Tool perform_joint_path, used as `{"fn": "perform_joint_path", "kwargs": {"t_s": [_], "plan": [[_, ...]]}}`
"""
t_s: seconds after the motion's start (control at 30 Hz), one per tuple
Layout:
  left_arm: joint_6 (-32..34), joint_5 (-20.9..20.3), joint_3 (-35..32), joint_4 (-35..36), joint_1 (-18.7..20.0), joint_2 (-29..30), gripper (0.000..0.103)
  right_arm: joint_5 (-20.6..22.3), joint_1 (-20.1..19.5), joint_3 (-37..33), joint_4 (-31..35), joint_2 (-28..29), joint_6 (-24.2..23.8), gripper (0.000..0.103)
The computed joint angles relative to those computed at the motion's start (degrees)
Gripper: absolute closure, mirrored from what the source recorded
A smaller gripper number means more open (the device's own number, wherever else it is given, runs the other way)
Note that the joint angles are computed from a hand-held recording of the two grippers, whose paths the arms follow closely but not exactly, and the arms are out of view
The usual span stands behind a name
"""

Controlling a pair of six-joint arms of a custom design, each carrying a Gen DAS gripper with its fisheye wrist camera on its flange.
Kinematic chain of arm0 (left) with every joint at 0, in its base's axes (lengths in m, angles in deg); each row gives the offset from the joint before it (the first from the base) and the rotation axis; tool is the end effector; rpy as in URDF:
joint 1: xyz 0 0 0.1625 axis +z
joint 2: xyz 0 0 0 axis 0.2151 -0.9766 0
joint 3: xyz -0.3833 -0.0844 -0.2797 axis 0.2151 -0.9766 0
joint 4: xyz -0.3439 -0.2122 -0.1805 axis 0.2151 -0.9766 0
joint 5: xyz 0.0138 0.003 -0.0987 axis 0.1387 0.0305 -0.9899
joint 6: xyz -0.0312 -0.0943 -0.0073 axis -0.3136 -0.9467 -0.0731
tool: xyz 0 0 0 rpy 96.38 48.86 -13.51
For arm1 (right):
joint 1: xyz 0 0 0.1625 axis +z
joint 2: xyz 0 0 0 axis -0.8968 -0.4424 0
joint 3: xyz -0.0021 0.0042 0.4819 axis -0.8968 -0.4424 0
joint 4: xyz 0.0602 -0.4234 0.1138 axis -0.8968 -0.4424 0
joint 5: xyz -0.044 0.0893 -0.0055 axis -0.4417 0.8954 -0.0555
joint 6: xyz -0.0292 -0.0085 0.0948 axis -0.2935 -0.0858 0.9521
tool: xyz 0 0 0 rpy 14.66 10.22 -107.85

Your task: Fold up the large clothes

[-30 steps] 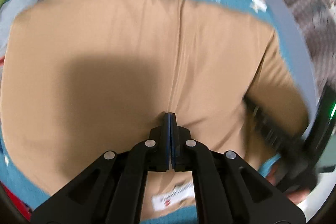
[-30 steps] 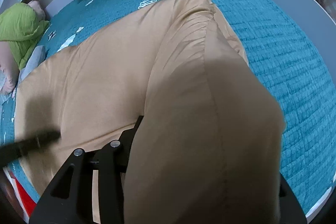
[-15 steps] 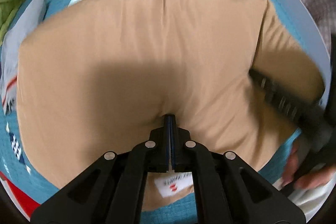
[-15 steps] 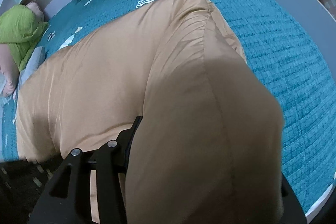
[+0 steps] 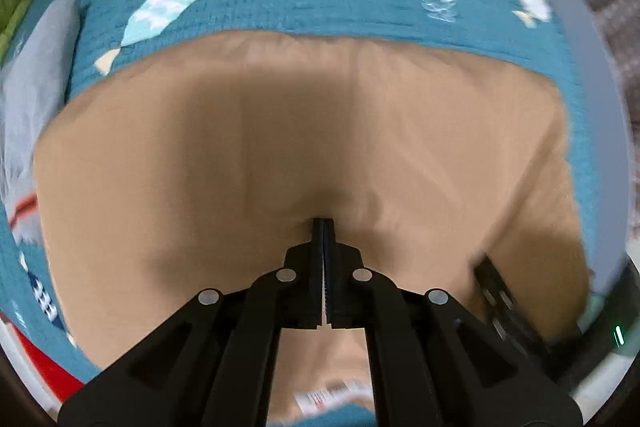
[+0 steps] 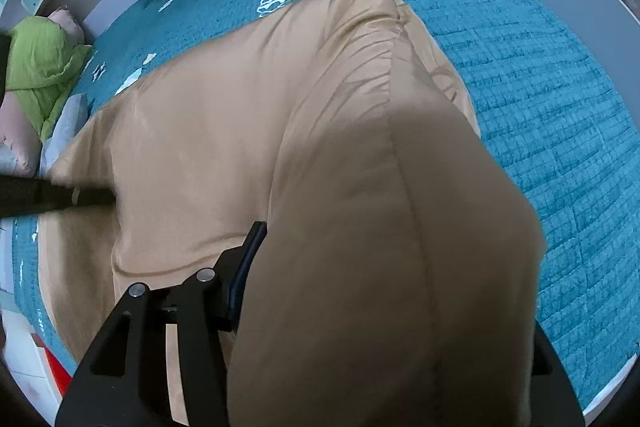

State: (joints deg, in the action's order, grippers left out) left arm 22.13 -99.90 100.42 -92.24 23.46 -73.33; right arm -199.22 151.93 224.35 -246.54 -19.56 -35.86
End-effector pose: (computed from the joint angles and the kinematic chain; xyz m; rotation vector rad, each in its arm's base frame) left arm -0.4445 -0.5303 -0.0084 0.5689 2.4146 0.2073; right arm 0.0645 -0.2942 0.3443 -0.4883 -2.3687 0.8838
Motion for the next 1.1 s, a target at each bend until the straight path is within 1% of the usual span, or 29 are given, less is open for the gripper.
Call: {"fn": "perform_joint_path", "kwargs": {"t_s": [0.07,0.1,0.17,0.2,0.23,0.27,0.3,0.33,0.37,0.4,0.43,0.47,0.5,0.53,0.57,0.6,0.63,0.7,0.73,0.77,0.8,0.83,0.87,0.9,0.93,0.97,1.0,1.03,1.1], "plan": [[0.0,-1.1,-1.3,-0.1,2.3,1.7,0.1,0.1,0.0,0.0,0.2,0.0,-0.4,0.044],[0.5,-1.1,-2.9,2.5,2.1,2.0,0.101,-0.5,0.3,0.0,0.2,0.3,-0.4,0.044],[0.1,-1.4,-8.0,10.6,1.8,3.1,0.101,-0.3,0.1,0.0,0.4,0.0,-0.2,0.044],[-0.2,-1.8,-9.8,11.6,1.7,3.4,0.101,0.1,-0.2,0.1,0.4,-0.3,-0.3,0.044],[0.0,-1.8,-10.8,10.3,1.7,3.3,0.1,0.4,-0.4,0.2,0.4,-0.6,-0.5,0.044],[0.2,-0.7,-11.7,8.0,1.9,3.1,0.1,0.6,-0.4,0.3,0.2,-0.6,-0.6,0.044],[-0.2,-0.1,-12.7,7.7,2.3,3.5,0.1,0.8,-0.6,0.2,-0.1,-0.4,-0.7,0.044],[-1.8,-0.1,-14.4,8.9,3.4,4.7,0.1,0.9,-0.7,0.2,-0.3,-0.4,-0.7,0.044],[-3.0,-2.1,-16.1,11.1,5.0,6.2,0.101,0.9,-0.7,0.2,-0.3,-0.4,-0.7,0.043],[-3.1,-3.3,-16.6,12.1,6.0,7.2,0.101,1.0,-0.7,0.2,-0.3,-0.3,-0.7,0.043],[-2.8,-3.5,-15.9,10.6,6.5,7.3,0.101,1.2,-0.8,0.2,-0.3,-0.3,-0.7,0.042],[-2.1,-2.8,-16.3,11.1,6.1,7.4,0.101,1.3,-0.9,0.2,-0.3,-0.3,-0.6,0.042],[0.6,-1.1,-18.0,14.1,5.3,8.1,0.101,1.5,-1.1,0.2,-0.2,-0.4,-0.5,0.042],[1.8,-0.2,-21.2,18.3,4.9,9.2,0.101,1.7,-1.3,0.3,-0.2,-0.7,-0.5,0.042],[1.1,-0.2,-23.2,20.1,4.9,9.8,0.101,1.6,-1.2,0.4,-0.2,-0.8,-0.5,0.042],[-0.1,-0.5,-25.0,20.1,5.2,10.1,0.101,1.1,-0.9,0.3,0.1,-0.7,-0.4,0.042],[-0.5,0.6,-26.4,18.6,5.3,10.5,0.101,0.9,-0.7,0.2,0.2,-0.5,-0.3,0.042],[-0.8,3.8,-29.0,19.1,5.6,12.2,0.102,1.2,-0.9,0.3,-0.3,-0.6,-0.4,0.042],[-0.7,3.7,-30.4,20.4,6.5,13.8,0.102,1.4,-0.9,0.5,-1.0,-0.6,-0.5,0.042],[-0.5,3.7,-30.1,20.2,7.1,14.4,0.102,1.6,-1.0,0.7,-1.3,-0.6,-0.7,0.042],[1.1,5.3,-28.5,17.6,7.4,14.6,0.102,1.8,-1.1,0.7,-1.2,-0.8,-0.6,0.042],[2.9,7.2,-28.3,16.0,7.0,14.9,0.101,1.8,-1.0,0.6,-0.6,-1.0,-0.2,0.042],[4.3,8.5,-29.0,16.9,6.8,15.4,0.101,1.5,-0.8,0.6,-0.3,-1.1,0.0,0.042],[5.0,9.7,-31.4,20.1,6.2,16.4,0.102,1.2,-0.6,0.8,-0.6,-1.1,0.0,0.042],[5.1,9.8,-33.8,22.5,5.8,17.1,0.102,0.7,-0.3,1.2,-1.5,-0.9,-0.1,0.042],[4.6,8.7,-34.7,22.6,5.9,16.9,0.102,0.2,0.1,1.6,-2.3,-0.7,0.0,0.042],[3.6,5.4,-34.3,20.6,6.3,15.6,0.102,-0.3,0.4,1.7,-2.6,-0.5,0.1,0.042],[3.0,3.8,-33.4,19.6,6.3,14.6,0.102,-0.4,0.5,1.8,-2.5,-0.7,0.2,0.042],[4.8,3.8,-30.2,18.7,5.8,12.6,0.102,0.4,0.0,1.8,-2.0,-1.2,0.4,0.042]]}}
